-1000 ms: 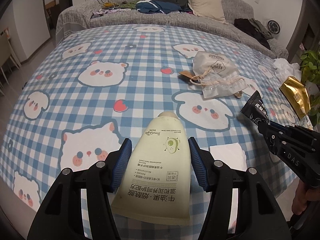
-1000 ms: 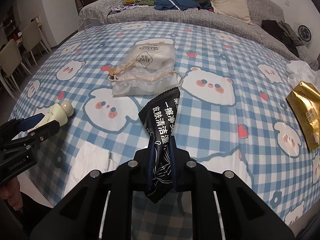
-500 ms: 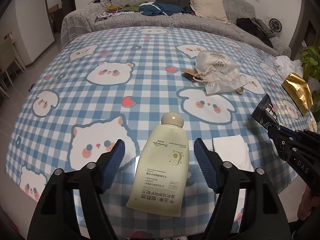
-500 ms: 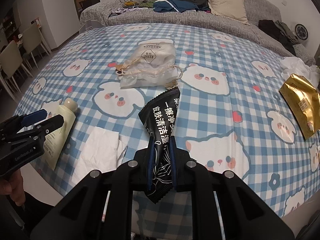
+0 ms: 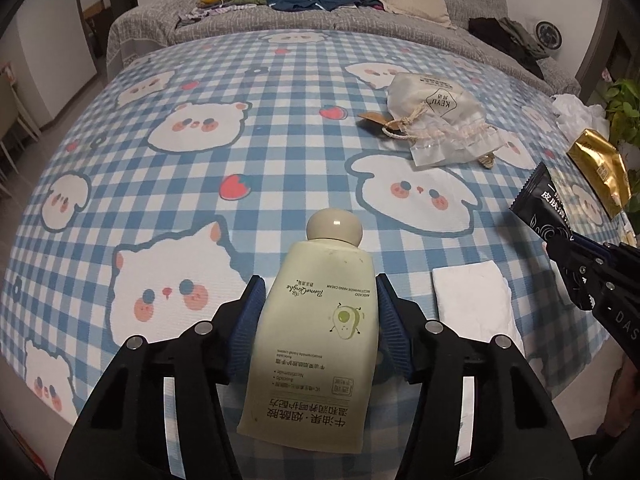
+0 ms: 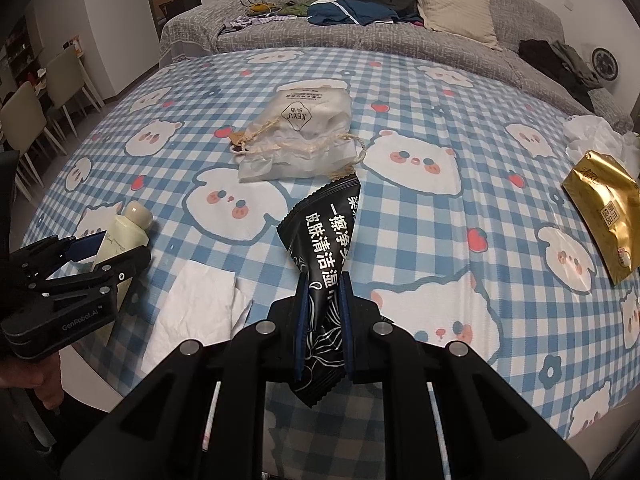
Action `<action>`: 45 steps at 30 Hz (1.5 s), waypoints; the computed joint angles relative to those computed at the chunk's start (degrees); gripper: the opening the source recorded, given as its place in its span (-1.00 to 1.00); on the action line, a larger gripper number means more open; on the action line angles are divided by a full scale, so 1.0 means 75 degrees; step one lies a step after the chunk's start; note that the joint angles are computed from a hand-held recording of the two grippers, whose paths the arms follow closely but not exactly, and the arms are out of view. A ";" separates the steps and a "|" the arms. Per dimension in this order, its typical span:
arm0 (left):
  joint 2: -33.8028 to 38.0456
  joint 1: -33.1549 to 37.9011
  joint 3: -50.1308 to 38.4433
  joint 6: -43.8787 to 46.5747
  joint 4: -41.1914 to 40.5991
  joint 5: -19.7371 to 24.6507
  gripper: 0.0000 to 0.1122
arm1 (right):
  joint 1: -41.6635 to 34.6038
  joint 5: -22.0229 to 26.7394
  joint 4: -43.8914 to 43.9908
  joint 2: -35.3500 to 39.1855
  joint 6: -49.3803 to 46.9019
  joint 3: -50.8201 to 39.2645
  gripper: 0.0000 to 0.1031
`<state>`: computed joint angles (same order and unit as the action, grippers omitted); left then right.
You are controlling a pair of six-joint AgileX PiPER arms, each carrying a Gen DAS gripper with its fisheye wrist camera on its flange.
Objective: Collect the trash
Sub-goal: 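Carry the lotion bottle and black wipe packet down over the trash bin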
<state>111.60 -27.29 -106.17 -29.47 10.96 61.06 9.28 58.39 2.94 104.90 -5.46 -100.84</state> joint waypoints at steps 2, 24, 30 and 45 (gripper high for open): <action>0.0014 0.0007 -0.0057 -0.0037 -0.0016 0.0077 -0.03 | -0.0004 -0.0013 -0.0016 0.0002 0.0016 0.0000 -0.73; -0.1439 -0.0486 0.1084 -0.0707 0.0537 0.0193 -0.03 | 0.0419 -0.0201 -0.0355 -0.1335 0.0735 0.1046 -0.73; -0.2079 -0.0612 0.1802 -0.1012 0.0691 0.0128 -0.03 | 0.0680 -0.0290 -0.0614 -0.1853 0.1090 0.1577 -0.73; -0.3474 -0.1350 0.3326 -0.2044 0.1174 0.0144 -0.03 | 0.1369 -0.0507 -0.1276 -0.3129 0.2186 0.2915 -0.73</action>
